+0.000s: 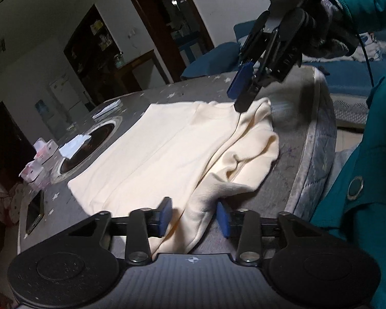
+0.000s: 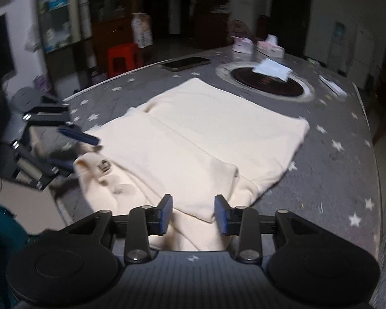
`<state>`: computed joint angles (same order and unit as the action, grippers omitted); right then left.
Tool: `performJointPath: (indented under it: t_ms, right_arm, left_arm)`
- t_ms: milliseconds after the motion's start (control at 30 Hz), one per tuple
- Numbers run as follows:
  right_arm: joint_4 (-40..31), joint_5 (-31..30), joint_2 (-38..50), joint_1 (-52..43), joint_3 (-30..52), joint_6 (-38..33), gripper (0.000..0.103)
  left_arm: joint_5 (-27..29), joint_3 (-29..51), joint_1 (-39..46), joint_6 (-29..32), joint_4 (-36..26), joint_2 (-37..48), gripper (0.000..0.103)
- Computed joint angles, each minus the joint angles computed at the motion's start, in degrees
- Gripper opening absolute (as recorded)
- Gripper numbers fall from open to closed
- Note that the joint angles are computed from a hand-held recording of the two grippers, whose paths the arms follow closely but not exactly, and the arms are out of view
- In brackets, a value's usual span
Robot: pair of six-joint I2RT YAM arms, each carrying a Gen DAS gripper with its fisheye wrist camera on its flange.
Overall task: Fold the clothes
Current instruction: 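Grasp the hem with the right tool while the left tool grasps the hem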
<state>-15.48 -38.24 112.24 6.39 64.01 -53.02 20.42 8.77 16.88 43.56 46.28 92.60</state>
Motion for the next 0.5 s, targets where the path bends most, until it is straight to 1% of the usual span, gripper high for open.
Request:
performJointPath:
  t_ms: [33,67,100,133,300,367,500]
  right_arm:
    - [-0.6,0.0,-0.4,0.2,-0.2,-1.6,0.037]
    - [-1.5,0.0,-0.6,0.3,-0.1,-3.1,0.038]
    - [-2.8,-0.2,-1.1,0.4,-0.2,-5.3,0.04]
    - [-3.9,-0.2,-1.3,0.5,0.0,-7.1,0.043]
    - [-9.0,0.2,-2.0,0.7,0.5,-15.5,0.05]
    - [-8.8,0.6,-2.0,0.7,-0.2,-18.0,0.059]
    - [-4.6,0.0,-1.9,0.7,-3.2,-22.2,0.063]
  left_arm:
    - [0.7,0.3,0.2,-0.5,-0.1,0.1,0.028]
    - [1.3,0.6,0.4,-1.0,-0.1,0.2,0.02]
    - [2.0,0.9,0.5,-1.5,-0.2,0.2,0.015]
    - [2.7,1.4,0.8,-2.1,-0.6,0.2,0.012]
    - [7.1,7.3,3.5,-9.3,-8.8,-1.3,0.01]
    - [7.7,10.5,4.1,-12.4,-11.2,-0.3,0.01]
    - [8.9,15.6,5.0,-16.0,-14.7,2.7,0.01]
